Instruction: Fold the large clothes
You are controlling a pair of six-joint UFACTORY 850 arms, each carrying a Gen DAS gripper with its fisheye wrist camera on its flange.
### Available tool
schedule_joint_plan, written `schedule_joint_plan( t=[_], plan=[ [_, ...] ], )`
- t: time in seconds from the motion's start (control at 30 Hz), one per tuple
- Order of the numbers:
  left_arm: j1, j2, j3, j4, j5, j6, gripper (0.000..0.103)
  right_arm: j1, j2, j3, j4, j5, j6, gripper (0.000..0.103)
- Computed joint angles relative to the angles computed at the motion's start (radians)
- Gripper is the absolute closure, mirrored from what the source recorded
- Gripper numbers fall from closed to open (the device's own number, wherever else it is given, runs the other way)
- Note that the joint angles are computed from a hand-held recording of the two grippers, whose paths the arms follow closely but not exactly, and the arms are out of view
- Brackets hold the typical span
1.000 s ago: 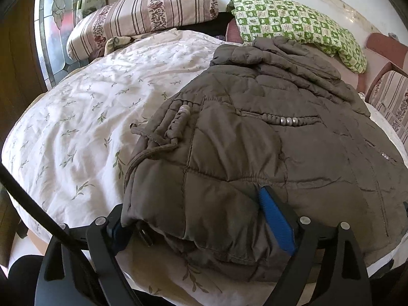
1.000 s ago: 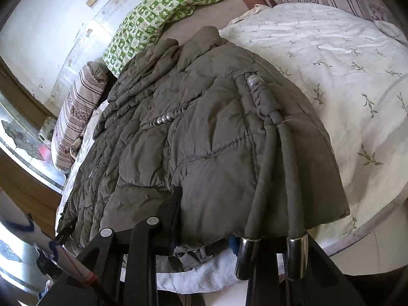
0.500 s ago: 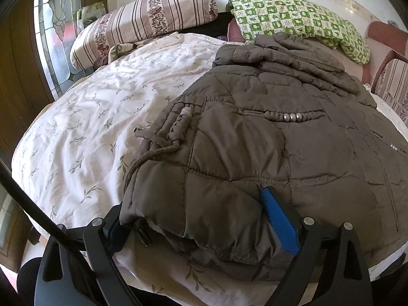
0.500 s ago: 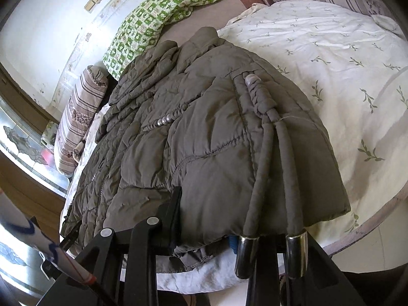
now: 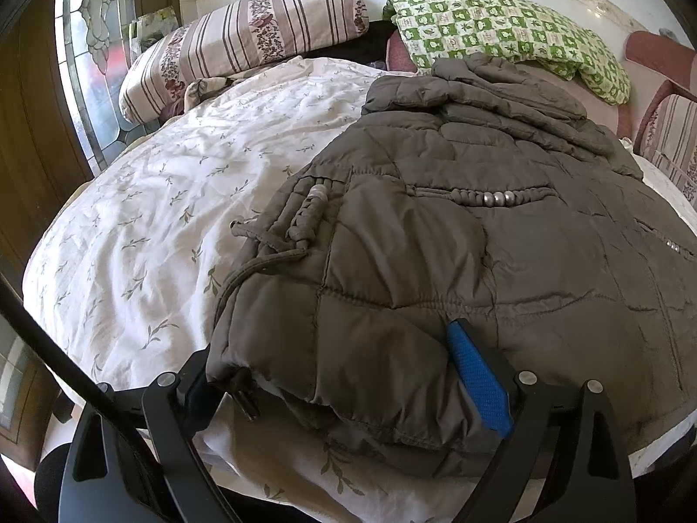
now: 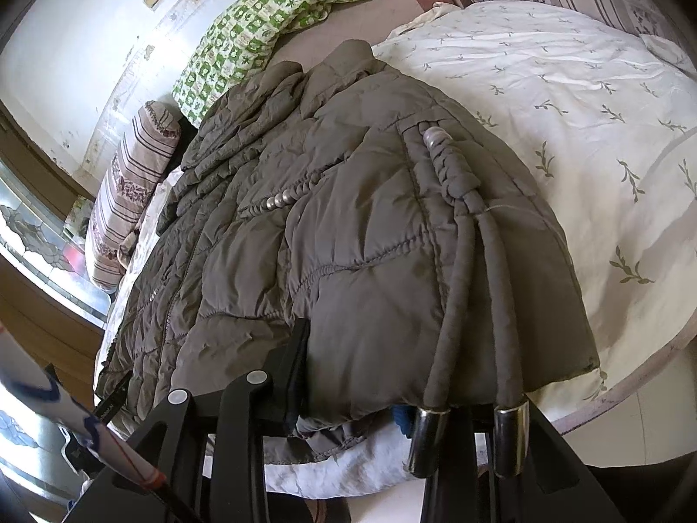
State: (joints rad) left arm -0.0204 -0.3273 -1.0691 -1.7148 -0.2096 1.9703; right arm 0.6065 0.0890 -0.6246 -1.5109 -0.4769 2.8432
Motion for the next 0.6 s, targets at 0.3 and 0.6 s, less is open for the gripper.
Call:
schedule_joint_plan(
  t=[0.3, 0.6],
  plan=[
    [-0.001, 0.003, 0.004, -0.010, -0.006, 0.021, 0.013, 0.003, -0.001, -0.004, 0.015, -0.009, -0.021, 0.068],
    [0.000, 0.028, 0.033, -0.123, -0.033, 0.195, 0.039, 0.012, -0.004, 0.000, 0.008, -0.033, -0.011, 0.073]
  ],
)
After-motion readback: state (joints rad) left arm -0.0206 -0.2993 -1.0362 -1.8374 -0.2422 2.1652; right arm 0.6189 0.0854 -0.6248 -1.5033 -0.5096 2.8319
